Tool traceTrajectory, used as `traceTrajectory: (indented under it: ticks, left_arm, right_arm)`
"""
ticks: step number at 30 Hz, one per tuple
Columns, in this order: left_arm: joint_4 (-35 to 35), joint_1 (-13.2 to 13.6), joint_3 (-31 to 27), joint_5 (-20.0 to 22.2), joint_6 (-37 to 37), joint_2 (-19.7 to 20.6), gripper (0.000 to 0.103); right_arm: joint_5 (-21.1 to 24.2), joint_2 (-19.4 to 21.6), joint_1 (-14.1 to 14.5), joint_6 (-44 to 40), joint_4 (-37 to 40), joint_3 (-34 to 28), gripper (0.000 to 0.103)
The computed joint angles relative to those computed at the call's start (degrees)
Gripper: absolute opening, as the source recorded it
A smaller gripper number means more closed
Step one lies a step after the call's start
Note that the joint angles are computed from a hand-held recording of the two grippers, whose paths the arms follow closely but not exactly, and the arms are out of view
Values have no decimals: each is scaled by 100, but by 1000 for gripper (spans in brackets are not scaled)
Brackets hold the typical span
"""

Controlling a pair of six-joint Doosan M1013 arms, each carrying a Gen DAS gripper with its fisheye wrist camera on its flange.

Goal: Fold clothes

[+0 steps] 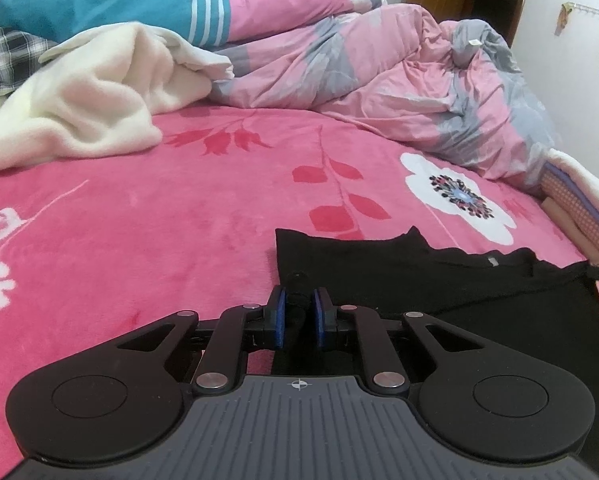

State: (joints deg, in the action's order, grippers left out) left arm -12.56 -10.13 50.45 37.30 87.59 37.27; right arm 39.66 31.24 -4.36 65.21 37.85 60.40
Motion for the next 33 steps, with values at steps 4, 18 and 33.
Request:
traceTrajectory:
  ticks: [4,18,33]
  left_arm:
    - [83,-15,20,-47,-111,-11,13]
    - [135,-40,99,-154,-160,-61,13]
    - [891,-103,445,-849,-1051,-280,9]
  right_arm:
    - [-529,-137,78,-293,-91,218,12]
    - [361,259,-182,744,475,-245,41]
    - [-767,-198,7,-468,797,379,3]
